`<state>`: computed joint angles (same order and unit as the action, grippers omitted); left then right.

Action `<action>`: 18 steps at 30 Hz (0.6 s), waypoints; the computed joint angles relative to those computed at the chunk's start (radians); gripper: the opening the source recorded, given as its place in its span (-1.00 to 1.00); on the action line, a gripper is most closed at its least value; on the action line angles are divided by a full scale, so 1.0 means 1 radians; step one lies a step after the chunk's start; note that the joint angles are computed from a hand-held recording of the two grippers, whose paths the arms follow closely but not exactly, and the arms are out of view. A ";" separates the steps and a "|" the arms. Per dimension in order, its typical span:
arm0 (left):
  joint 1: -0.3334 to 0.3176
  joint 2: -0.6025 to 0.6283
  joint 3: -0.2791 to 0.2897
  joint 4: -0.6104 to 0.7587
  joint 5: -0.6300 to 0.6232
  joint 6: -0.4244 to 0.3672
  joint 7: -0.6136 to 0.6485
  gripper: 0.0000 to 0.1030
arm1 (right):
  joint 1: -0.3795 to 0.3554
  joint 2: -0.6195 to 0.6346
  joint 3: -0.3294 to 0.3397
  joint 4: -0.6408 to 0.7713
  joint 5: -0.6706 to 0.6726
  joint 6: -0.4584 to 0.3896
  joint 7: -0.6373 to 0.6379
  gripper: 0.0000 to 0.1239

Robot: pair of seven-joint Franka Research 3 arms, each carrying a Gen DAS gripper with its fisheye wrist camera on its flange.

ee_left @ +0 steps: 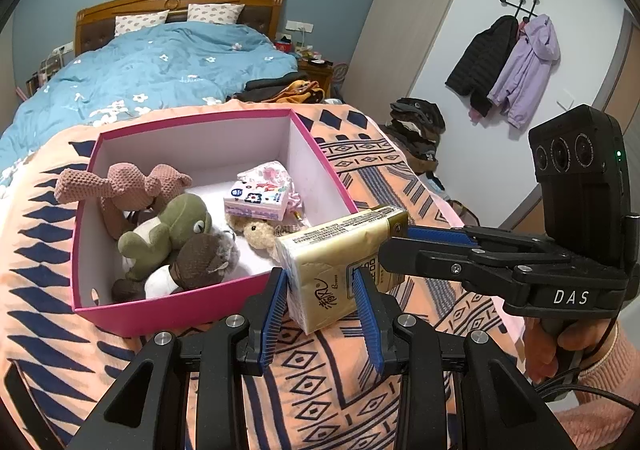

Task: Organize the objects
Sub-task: 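Carry the beige tissue pack over the rim of the magenta box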

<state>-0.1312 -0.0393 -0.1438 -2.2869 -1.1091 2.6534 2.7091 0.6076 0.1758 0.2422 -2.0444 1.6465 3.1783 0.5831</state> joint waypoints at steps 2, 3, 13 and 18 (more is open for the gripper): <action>0.001 -0.001 0.001 0.002 0.001 -0.001 -0.002 -0.32 | -0.001 0.002 -0.001 0.003 0.000 0.000 -0.002 -0.41; 0.001 0.001 0.001 0.005 0.000 -0.002 -0.003 -0.32 | -0.001 0.002 -0.001 0.004 -0.001 -0.001 -0.002 -0.41; 0.004 0.003 0.000 0.012 -0.010 0.000 0.009 -0.32 | -0.002 0.004 -0.002 0.012 0.002 -0.004 -0.010 -0.41; 0.005 0.006 0.000 0.016 -0.016 0.004 0.014 -0.32 | -0.006 0.005 -0.002 0.017 -0.004 -0.006 -0.010 -0.41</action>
